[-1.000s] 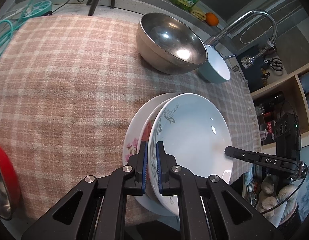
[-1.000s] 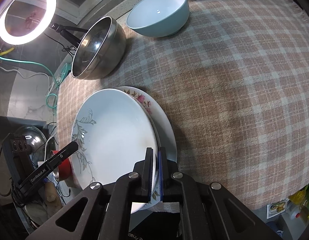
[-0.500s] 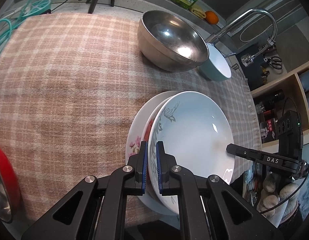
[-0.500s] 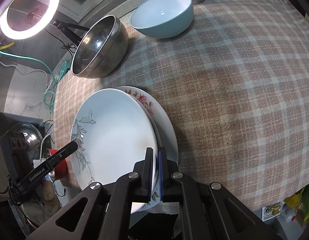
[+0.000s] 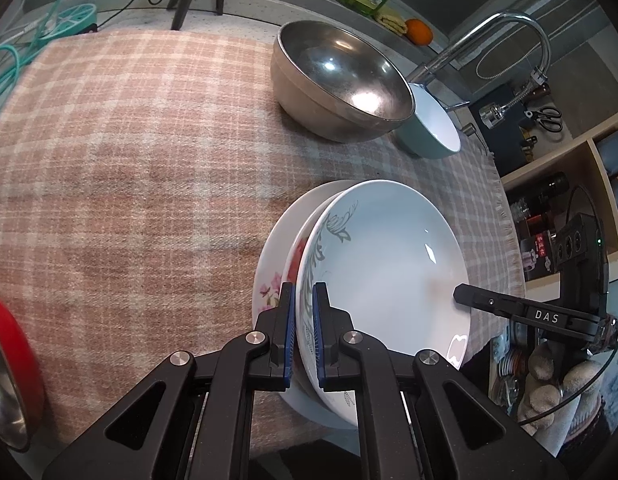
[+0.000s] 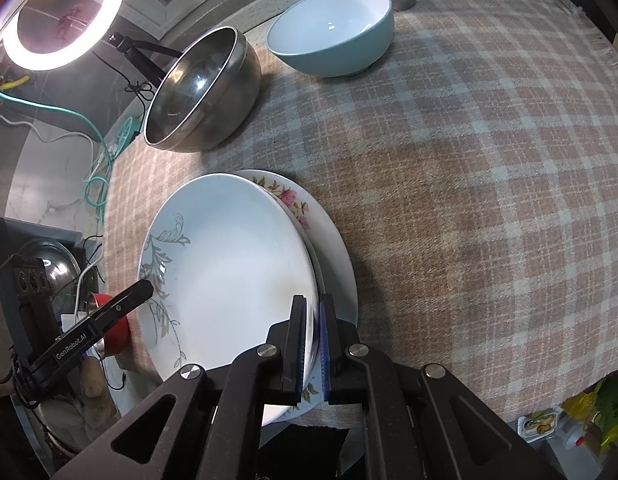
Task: Organize plates and bowls
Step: 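Hold the white plate resting on top of the stack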
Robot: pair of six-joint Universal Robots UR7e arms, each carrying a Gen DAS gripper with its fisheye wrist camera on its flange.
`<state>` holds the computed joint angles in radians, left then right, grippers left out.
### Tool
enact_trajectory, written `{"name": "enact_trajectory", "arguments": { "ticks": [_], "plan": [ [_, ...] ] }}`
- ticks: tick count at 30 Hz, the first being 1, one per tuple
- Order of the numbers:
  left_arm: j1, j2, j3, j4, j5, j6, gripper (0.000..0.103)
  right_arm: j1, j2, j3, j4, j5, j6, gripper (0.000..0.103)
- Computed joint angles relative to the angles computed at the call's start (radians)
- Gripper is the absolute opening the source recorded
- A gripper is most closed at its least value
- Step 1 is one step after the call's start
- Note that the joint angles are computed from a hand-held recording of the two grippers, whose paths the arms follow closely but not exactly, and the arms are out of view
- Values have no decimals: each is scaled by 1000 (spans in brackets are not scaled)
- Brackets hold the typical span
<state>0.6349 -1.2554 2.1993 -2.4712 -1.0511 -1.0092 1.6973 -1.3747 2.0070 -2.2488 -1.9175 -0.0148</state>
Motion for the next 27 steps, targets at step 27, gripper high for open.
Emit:
{"name": "enact_trajectory", "arguments": {
  "ticks": [27],
  "plan": [
    [-5, -5, -3, 26, 13, 19, 6, 1, 6, -6, 5, -4, -1, 7]
  ]
}}
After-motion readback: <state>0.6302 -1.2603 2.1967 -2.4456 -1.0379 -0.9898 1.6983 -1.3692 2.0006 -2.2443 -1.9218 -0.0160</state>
